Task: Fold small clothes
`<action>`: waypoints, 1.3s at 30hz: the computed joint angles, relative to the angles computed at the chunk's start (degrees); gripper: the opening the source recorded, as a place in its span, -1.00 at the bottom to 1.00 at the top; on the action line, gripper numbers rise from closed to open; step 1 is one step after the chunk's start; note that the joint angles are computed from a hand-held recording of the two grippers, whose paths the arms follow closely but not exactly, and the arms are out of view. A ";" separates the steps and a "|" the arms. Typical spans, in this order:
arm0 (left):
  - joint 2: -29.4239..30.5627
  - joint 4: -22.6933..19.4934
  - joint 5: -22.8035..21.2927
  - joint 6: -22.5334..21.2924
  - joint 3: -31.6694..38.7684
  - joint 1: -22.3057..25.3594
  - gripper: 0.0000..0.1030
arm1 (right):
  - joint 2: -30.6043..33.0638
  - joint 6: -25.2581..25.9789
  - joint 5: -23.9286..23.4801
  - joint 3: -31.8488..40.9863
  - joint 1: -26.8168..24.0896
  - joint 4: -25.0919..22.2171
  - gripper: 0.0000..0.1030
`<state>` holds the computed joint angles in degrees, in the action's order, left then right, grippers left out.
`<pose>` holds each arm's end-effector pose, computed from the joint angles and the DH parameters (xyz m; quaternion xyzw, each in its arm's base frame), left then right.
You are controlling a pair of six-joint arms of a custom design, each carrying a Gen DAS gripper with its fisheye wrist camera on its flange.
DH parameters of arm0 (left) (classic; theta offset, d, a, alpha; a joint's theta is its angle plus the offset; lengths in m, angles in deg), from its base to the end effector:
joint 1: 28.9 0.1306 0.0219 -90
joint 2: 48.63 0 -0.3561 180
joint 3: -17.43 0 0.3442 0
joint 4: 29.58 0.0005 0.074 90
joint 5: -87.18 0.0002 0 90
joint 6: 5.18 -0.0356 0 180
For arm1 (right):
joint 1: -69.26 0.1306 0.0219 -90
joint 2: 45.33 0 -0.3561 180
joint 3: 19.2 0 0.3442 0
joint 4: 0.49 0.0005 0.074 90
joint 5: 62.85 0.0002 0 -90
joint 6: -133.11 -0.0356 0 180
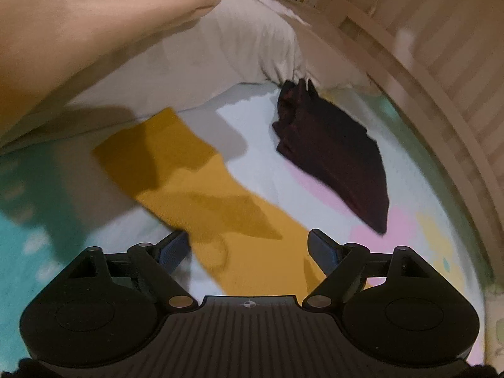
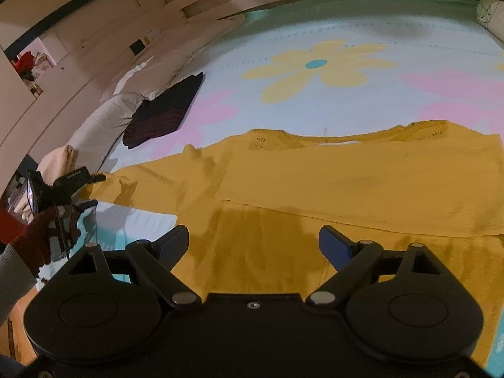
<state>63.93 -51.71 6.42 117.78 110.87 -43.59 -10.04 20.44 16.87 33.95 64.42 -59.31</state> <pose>0.5456 -0.1495 0.2746 -0.1113 0.9017 -0.2333 0.3467 0.1410 -0.0061 0.3703 0.1793 0.8890 0.1446 0.3957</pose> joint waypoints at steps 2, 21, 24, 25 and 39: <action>-0.13 3.91 -1.08 3.19 -1.69 -0.30 0.21 | 0.35 -0.72 0.07 -0.36 0.13 0.79 0.77; -9.27 -1.44 -9.79 -11.79 5.39 -26.79 -0.88 | -1.99 17.45 -21.14 1.13 -38.59 -5.32 0.77; -6.55 -4.30 -9.47 -13.05 8.73 -33.95 -0.88 | -1.12 23.01 -27.19 1.83 -49.05 -8.25 0.77; -5.09 -5.57 -8.73 -13.04 10.18 -35.88 -0.85 | -0.72 24.73 -29.06 2.14 -52.15 -9.20 0.77; -1.85 -10.15 1.51 -24.70 11.27 -40.75 0.40 | 4.04 28.53 -31.00 2.60 -62.74 -6.28 0.77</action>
